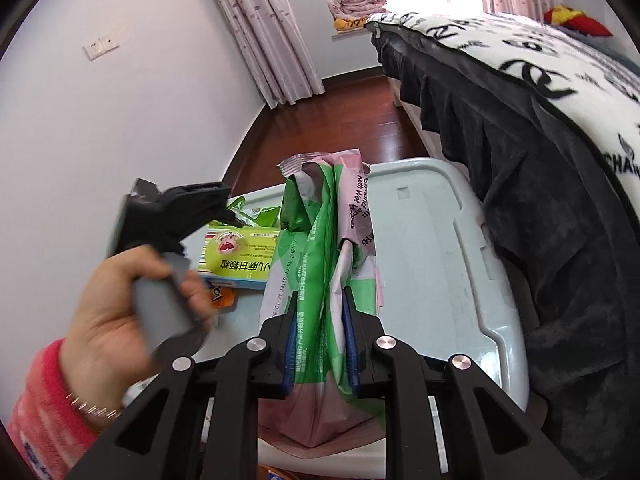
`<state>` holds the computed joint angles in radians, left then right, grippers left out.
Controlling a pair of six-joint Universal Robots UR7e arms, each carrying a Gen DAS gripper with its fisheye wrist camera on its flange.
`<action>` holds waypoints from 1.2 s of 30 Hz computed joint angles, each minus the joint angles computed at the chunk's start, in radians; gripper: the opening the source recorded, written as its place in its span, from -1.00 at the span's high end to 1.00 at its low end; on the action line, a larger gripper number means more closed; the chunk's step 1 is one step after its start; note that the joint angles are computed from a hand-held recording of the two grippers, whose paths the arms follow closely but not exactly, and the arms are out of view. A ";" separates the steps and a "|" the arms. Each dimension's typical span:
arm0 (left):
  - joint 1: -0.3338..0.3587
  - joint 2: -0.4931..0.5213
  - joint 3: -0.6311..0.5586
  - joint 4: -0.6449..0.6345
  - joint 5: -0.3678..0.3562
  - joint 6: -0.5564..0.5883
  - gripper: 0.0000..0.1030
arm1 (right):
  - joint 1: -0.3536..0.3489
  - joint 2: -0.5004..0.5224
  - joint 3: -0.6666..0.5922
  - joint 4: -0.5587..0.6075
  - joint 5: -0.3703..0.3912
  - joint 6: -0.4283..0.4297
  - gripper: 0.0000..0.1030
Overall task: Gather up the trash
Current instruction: 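Grasp the green snack bag with the right tool while the left grasps the green medicine box, then carry both items over the orange bin and open both tools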
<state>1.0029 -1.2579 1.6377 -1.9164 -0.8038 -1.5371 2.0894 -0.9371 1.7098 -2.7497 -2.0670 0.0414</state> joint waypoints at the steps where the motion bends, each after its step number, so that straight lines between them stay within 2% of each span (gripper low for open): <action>1: 0.001 0.013 -0.016 0.024 0.012 -0.036 -0.72 | -0.003 -0.001 0.001 0.002 0.003 -0.002 0.63; 5: 0.008 0.090 -0.115 0.179 0.056 -0.183 -0.72 | -0.019 -0.002 -0.006 0.017 0.036 -0.012 0.63; 8: 0.014 0.121 -0.160 0.239 0.066 -0.250 -0.73 | -0.030 -0.005 -0.011 0.023 0.054 -0.007 0.63; 11: 0.016 0.146 -0.195 0.275 0.085 -0.254 -0.73 | -0.043 -0.014 -0.010 0.027 0.072 0.000 0.63; 13: 0.016 0.148 -0.190 0.267 0.098 -0.241 -0.70 | -0.047 -0.018 -0.008 0.023 0.052 0.004 0.63; 14: 0.017 0.145 -0.182 0.250 0.106 -0.218 -0.59 | -0.048 -0.018 -0.007 0.020 0.039 0.003 0.63; 15: 0.016 0.145 -0.178 0.234 0.121 -0.199 -0.21 | -0.049 -0.020 -0.006 0.019 0.036 0.006 0.63; 16: 0.015 0.147 -0.173 0.215 0.137 -0.178 -0.15 | -0.052 -0.024 -0.003 0.017 0.040 0.014 0.63; 19: 0.016 0.128 -0.136 0.151 0.150 -0.123 -0.11 | -0.053 -0.027 -0.001 0.007 0.037 0.020 0.64; 24: 0.000 0.075 -0.023 -0.037 0.178 0.012 0.04 | -0.043 -0.030 0.002 0.000 0.050 0.014 0.63; 29: -0.004 0.033 0.061 -0.224 0.151 0.149 0.22 | -0.038 -0.023 -0.004 0.000 0.052 0.012 0.64; 36: -0.016 -0.054 0.164 -0.400 0.096 0.348 0.39 | -0.023 -0.025 0.004 -0.017 0.042 0.001 0.63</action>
